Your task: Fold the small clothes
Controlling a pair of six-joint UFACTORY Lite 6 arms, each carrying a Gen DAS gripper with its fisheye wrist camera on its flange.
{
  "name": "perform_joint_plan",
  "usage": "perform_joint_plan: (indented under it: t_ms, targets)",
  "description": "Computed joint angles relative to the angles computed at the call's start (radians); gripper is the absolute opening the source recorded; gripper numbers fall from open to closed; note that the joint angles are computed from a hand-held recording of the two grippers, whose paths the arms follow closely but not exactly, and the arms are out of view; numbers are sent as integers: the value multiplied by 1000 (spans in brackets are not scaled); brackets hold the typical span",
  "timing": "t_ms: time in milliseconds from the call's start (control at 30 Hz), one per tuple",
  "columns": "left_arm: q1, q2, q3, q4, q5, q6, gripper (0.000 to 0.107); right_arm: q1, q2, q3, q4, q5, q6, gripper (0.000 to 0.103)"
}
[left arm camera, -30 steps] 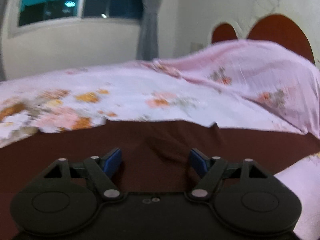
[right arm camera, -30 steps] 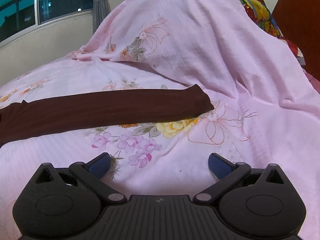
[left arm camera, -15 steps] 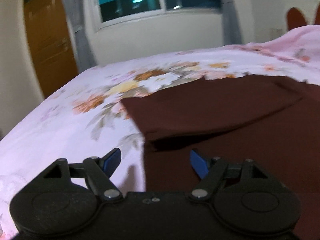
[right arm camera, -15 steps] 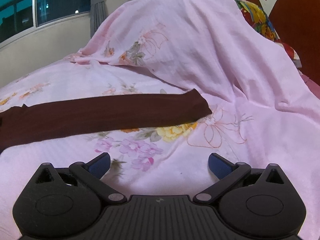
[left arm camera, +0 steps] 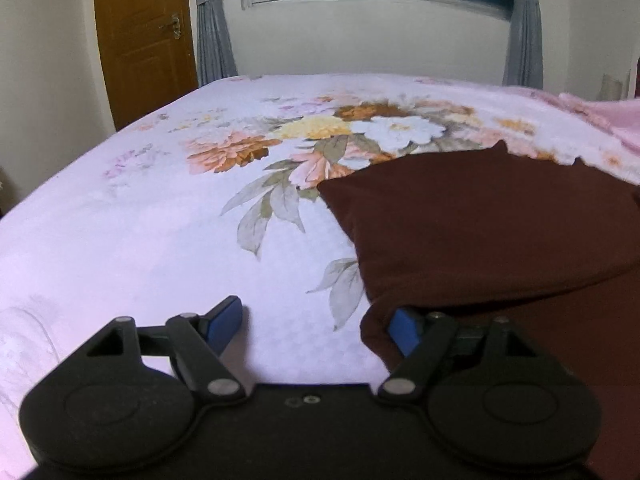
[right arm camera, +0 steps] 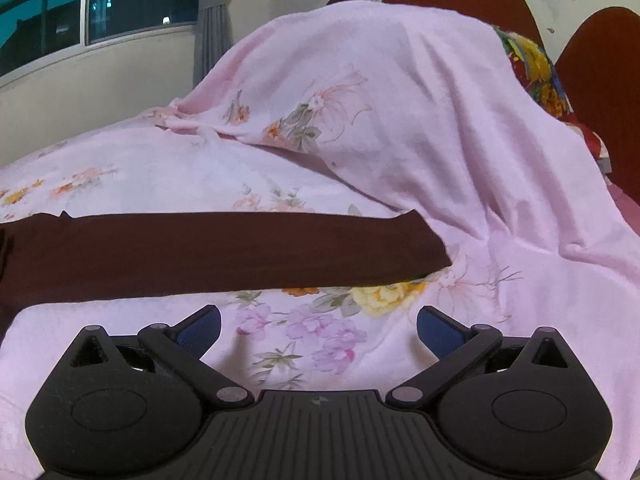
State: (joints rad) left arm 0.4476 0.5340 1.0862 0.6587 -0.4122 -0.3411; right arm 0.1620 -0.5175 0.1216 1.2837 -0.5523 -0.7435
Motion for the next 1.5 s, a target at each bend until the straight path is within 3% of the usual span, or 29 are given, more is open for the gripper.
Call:
perform_joint_plan:
  t_ms: [133, 267, 433, 500, 567, 633, 700, 800, 867, 933, 1033, 1133, 1167, 1267, 1433, 1500]
  targets:
    - [62, -110, -87, 388, 8, -283, 76, 81, 30, 28, 34, -43, 10, 103]
    - [159, -180, -133, 335, -117, -269, 74, 130, 88, 67, 9, -81, 45, 103]
    - [57, 19, 155, 405, -60, -449, 76, 163, 193, 116, -20, -93, 134, 103]
    - [7, 143, 307, 393, 34, -470, 76, 189, 217, 129, -20, -108, 138, 103]
    - [-21, 295, 488, 494, 120, -563, 78, 200, 246, 142, -22, -125, 144, 103]
    - [7, 385, 605, 623, 104, -720, 81, 184, 273, 152, -49, -121, 163, 103]
    - [20, 399, 643, 675, 108, -800, 80, 168, 303, 163, -73, -119, 177, 103]
    - [36, 354, 591, 574, 31, -667, 79, 159, 339, 179, -117, -124, 210, 103]
    - [13, 381, 635, 633, 96, -678, 81, 170, 379, 210, -128, -136, 225, 103]
    - [-1, 442, 717, 768, 166, -825, 81, 177, 422, 253, -141, -131, 241, 103]
    - [31, 365, 626, 678, 98, -812, 78, 193, 459, 308, -154, -125, 248, 103]
    - [83, 181, 340, 461, -76, -515, 80, 216, 495, 354, -161, -152, 248, 103]
    - [84, 150, 281, 423, -95, -449, 80, 201, 515, 389, -219, -111, 297, 103]
    - [63, 159, 266, 435, -69, -430, 80, 213, 632, 557, -437, -41, 448, 103]
    - [49, 202, 337, 316, -17, -369, 80, 282, 974, 1011, -452, 56, 367, 103]
    - [72, 235, 391, 379, -10, -459, 80, 275, 1083, 1154, -528, 134, 409, 103]
